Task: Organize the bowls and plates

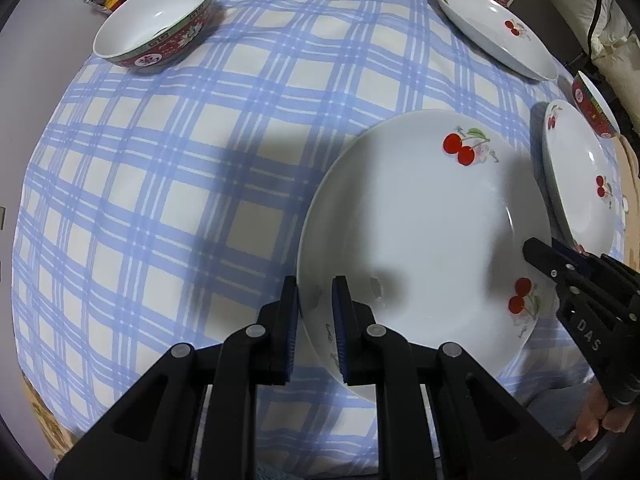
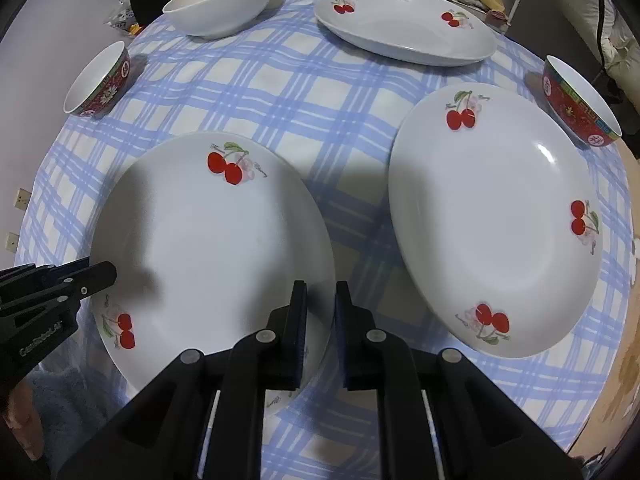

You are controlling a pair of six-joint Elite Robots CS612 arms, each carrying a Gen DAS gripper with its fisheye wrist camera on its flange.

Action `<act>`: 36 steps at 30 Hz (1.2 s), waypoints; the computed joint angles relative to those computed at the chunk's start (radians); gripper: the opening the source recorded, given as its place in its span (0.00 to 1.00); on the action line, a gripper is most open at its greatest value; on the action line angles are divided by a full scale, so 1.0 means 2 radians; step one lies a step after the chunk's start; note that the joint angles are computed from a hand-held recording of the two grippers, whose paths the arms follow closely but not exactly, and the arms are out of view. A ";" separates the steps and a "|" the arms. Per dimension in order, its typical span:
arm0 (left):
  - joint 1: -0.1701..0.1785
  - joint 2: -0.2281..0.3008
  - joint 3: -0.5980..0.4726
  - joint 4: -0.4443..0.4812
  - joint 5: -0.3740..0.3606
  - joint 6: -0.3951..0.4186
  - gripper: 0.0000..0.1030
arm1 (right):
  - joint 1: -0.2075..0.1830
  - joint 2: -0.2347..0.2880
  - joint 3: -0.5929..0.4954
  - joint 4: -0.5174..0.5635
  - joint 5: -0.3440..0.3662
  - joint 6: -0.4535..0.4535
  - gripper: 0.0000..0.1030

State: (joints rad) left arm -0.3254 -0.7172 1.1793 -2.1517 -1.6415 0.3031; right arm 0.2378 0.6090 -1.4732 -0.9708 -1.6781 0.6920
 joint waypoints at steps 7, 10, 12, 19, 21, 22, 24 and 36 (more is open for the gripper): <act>-0.004 -0.016 0.026 -0.051 0.005 0.007 0.17 | 0.000 -0.007 -0.009 -0.005 -0.007 -0.012 0.14; -0.006 -0.026 0.037 -0.075 0.010 0.007 0.19 | 0.000 -0.010 -0.017 -0.016 -0.018 -0.012 0.14; -0.006 -0.030 0.041 -0.081 0.003 0.008 0.19 | -0.002 -0.012 -0.021 -0.016 -0.027 -0.014 0.14; -0.010 -0.036 0.039 -0.109 -0.006 0.025 0.40 | -0.015 -0.012 -0.050 0.005 -0.056 0.013 0.41; -0.015 -0.040 0.044 -0.121 -0.005 0.029 0.42 | -0.020 -0.008 -0.063 0.015 -0.059 0.024 0.44; -0.016 -0.042 0.046 -0.124 -0.005 0.032 0.46 | -0.023 -0.007 -0.069 0.023 -0.060 0.032 0.50; -0.020 -0.044 0.044 -0.123 -0.010 0.036 0.51 | -0.028 -0.004 -0.080 0.026 -0.062 0.047 0.64; -0.056 -0.047 0.042 -0.122 0.002 0.040 0.78 | -0.054 0.017 -0.136 0.046 -0.072 0.099 0.98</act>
State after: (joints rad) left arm -0.4384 -0.8117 1.2639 -2.3949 -1.6366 0.3828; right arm 0.1291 0.6432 -1.7453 -0.8790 -1.8227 0.8898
